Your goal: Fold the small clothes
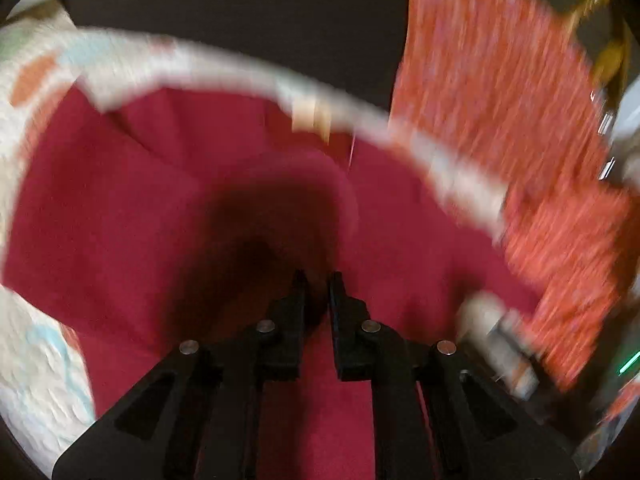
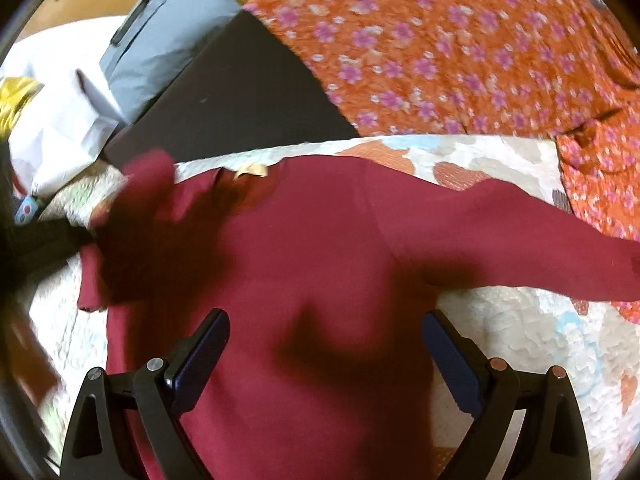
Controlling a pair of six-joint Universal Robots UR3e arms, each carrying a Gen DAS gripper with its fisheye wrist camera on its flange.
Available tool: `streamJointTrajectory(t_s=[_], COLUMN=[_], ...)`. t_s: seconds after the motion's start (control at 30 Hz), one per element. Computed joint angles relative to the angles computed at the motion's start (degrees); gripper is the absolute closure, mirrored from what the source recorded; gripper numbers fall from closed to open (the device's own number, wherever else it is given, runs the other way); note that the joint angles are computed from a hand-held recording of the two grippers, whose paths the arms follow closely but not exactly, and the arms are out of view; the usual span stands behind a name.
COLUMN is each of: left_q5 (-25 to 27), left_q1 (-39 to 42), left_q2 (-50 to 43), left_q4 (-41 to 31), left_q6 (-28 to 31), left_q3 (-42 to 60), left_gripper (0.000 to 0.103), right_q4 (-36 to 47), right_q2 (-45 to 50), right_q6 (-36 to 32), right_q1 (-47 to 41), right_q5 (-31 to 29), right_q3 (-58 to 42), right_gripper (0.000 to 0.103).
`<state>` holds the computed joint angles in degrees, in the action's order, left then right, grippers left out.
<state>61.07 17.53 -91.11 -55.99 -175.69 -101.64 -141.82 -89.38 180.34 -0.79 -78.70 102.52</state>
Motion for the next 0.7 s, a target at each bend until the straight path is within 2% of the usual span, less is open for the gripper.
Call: streamJointTrajectory(t_s=[0.07,0.17,0.2,0.23,0.3,0.43,0.53,0.6,0.7], left_q5=[0.2,0.8,1.0,1.6,4.1,4.1,9.0,9.4,9.1], left_q1=[-0.1,3.0,4.4,5.7,9.3,17.0,18.2,19.9,21.1], left_q2=[-0.2,5.6,7.9,9.9,15.2,21.0,20.3,19.9,18.8], left_q4=[-6.1,-11.8,-13.1,-13.9,-12.9,-8.7,-2.9,-1.7,-1.6], left_q6=[2.5,4.7,6.1,7.2,8.3,9.0,8.7,9.7,9.2], left_q3=[1.6,1.8,1.5,1.0,-1.6,-8.1,-10.3,-10.8,-9.9], left_gripper=[0.094,0.094,0.089,0.074,0.053,0.051,0.051,0.051,0.051], right_q4=[1.1,-0.2,-0.7,-1.0,-1.2,-0.8,2.7,1.4,-2.5], right_q2=[0.0,-0.1,0.0,0.5,2.1,8.3,11.6,10.8,9.9], right_q6=[0.1,-0.7,-1.0,-1.1,-1.3,0.9,3.4,4.9,4.3], right_q1=[-1.9,-3.7,-3.9,-3.7,-3.3,-0.7,0.3,0.4,1.4], right_q5=[1.3,2.8,3.2,3.6,5.3,9.6,11.3,9.6,3.4], right_q3=[0.1,1.3,1.5,1.1,-0.1,-5.4,-9.4,-8.0,-5.4], right_gripper=[0.007,0.007,0.007,0.007,0.007,0.007,0.007,0.007,0.007])
